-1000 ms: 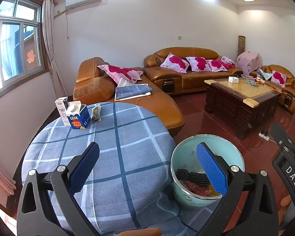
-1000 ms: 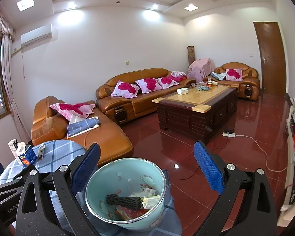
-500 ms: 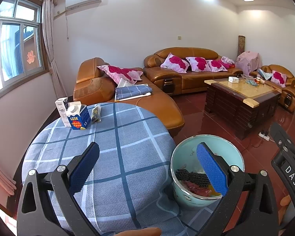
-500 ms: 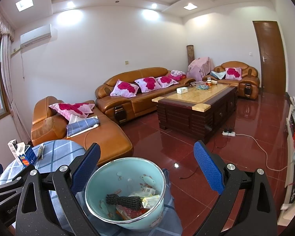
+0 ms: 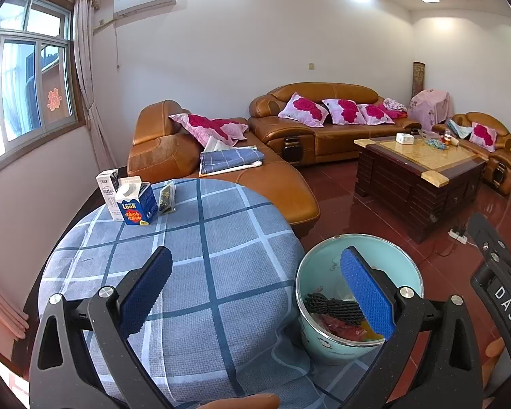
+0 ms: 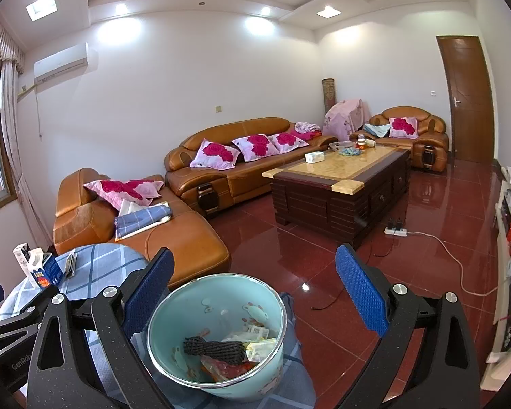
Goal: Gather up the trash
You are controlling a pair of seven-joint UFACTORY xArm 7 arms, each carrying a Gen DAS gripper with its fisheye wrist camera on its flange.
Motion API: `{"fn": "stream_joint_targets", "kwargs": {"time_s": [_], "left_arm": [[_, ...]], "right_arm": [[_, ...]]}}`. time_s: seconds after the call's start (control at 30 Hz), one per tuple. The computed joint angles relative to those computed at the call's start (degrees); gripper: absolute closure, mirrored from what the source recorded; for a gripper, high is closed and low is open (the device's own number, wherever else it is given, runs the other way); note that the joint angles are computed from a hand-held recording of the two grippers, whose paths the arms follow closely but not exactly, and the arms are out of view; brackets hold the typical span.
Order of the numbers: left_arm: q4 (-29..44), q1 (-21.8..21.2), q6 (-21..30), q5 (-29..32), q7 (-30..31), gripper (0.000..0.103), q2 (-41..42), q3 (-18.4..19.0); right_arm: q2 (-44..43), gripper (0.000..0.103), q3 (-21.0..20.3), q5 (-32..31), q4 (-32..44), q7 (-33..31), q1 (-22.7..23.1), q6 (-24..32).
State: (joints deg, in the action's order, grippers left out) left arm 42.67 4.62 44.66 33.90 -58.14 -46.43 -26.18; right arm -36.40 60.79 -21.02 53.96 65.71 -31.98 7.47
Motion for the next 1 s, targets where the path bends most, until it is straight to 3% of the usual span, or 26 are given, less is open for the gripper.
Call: {"fn": "stream_joint_targets", "kwargs": {"time_s": [0.6, 0.77, 1.0], "left_arm": [[0.4, 0.1, 0.7, 0.6, -0.2, 0.006, 0.0, -0.1], [1.2, 1.2, 2.1, 2.3, -0.7, 0.006, 0.0, -1.6], [1.0, -0.1, 1.4, 1.6, -0.8, 0.006, 0.2, 0.0]], "right_arm": [[-0.6, 0.009, -0.3, 0.0, -0.5, 0.5, 0.2, -0.2], [-0.7, 0.009, -0.3, 0.1, -0.7, 0.5, 0.3, 0.0], [-0.8, 0.009, -0.7, 0.0, -1.3, 0.8, 1.1, 0.5]]}}
